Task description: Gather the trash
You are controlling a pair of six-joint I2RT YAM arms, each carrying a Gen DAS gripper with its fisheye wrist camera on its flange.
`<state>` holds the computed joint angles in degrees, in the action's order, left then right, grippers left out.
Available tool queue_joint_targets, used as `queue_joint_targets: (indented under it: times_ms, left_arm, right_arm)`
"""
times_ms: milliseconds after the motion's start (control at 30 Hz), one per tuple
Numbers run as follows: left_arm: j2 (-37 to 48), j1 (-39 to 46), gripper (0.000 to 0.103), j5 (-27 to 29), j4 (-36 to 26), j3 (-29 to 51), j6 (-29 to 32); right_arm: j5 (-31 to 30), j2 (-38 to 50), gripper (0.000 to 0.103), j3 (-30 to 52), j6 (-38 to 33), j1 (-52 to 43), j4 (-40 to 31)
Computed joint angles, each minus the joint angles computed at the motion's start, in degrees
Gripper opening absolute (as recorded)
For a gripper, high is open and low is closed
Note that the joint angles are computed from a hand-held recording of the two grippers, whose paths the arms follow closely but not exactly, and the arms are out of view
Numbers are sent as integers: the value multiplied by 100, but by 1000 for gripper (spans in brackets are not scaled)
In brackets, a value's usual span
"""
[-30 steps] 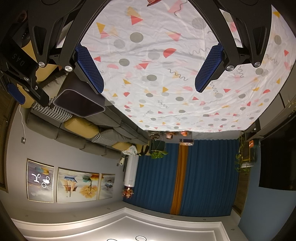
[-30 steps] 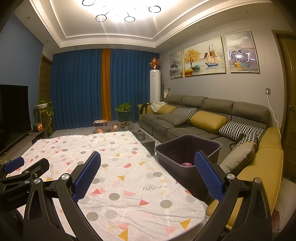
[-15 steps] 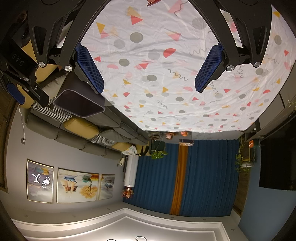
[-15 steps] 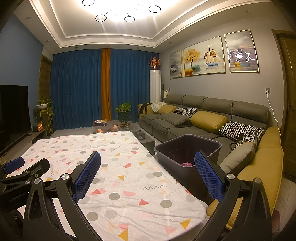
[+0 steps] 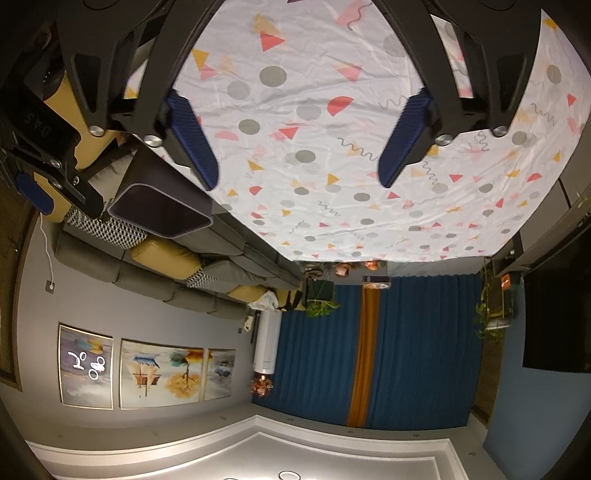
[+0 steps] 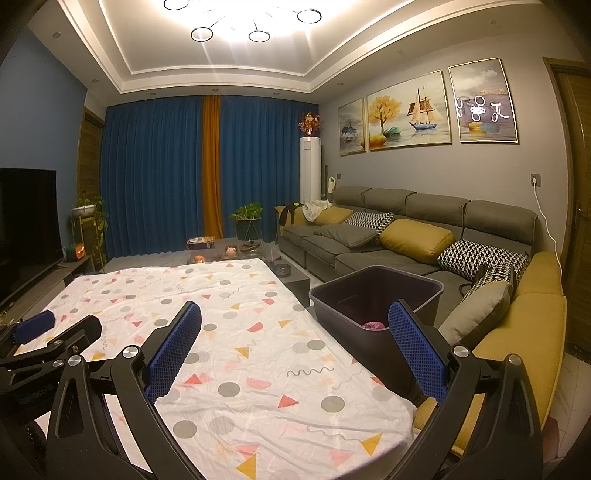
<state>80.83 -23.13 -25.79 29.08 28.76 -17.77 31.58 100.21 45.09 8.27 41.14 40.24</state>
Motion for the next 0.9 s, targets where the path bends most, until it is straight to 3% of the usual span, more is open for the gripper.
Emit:
queue_joint_targets:
  times_ms: [433,700,900]
  left_arm:
    - [2,10,80,-46,-62,4,-57]
    - [-53,0,91,-215,-125,-6,-106]
    - [-95,6,93,-313,-194,-1,-173]
  right_arm:
    - [-17,-4,97,15,13,-2,-34]
    - [5,-7,97,21,49,17,-46]
    - [-15,-16,97,2,58,5,-36]
